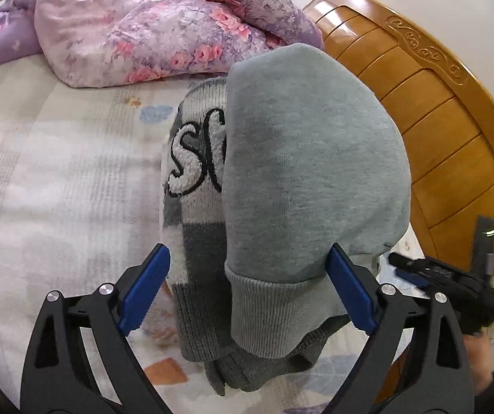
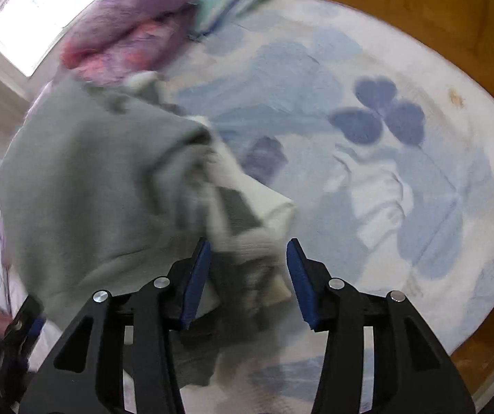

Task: Fold large clothes
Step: 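Carry the hoodie with both grippers and lower it onto the grey printed garment, then open both grippers and pull them back from the stacked clothes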

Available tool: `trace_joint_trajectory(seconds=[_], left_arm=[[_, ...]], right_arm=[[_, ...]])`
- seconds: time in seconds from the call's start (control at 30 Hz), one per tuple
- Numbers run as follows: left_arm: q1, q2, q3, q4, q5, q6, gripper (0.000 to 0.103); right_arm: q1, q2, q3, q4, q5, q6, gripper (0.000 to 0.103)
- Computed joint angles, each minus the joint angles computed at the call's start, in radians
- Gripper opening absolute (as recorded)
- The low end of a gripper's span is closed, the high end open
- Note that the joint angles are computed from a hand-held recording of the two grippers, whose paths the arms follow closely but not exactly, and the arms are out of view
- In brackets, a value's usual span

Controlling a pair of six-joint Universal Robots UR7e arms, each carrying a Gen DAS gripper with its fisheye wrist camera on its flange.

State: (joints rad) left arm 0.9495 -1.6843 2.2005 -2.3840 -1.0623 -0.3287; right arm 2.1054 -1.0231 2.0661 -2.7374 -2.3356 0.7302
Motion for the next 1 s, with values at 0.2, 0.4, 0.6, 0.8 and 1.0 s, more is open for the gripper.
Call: trace_joint_trajectory(seconds=[0.2,0.4,0.6,0.8,1.0], left_arm=[[-0.036,-0.056,-0.018,0.090,0.023,-0.040,0.092],[-0.054,-0.119,-0.087,0.359,0.129,-0.126,0.093],[-0.024,-0.207,-0.152,0.538,0.179,-0.141,0.093],[-0.047,-0.326,-0.215,0.683,0.225,-0.111,0.093],[-0.136,-0.459,-0.362,0.959,0.269,-0.121,0.093]], right_arm=[[0.146,0.138,-0.206,0.091,-0.018,-0.169,0.044],[0.220,0.245,-0.371,0.290,-0.058,-0.117,0.052],[0.313,0.374,-0.538,0.499,-0.083,-0.034,0.067],[0.401,0.489,-0.714,0.686,-0.103,0.076,0.075],[0.527,0.611,-0.964,0.937,-0.132,0.251,0.078]])
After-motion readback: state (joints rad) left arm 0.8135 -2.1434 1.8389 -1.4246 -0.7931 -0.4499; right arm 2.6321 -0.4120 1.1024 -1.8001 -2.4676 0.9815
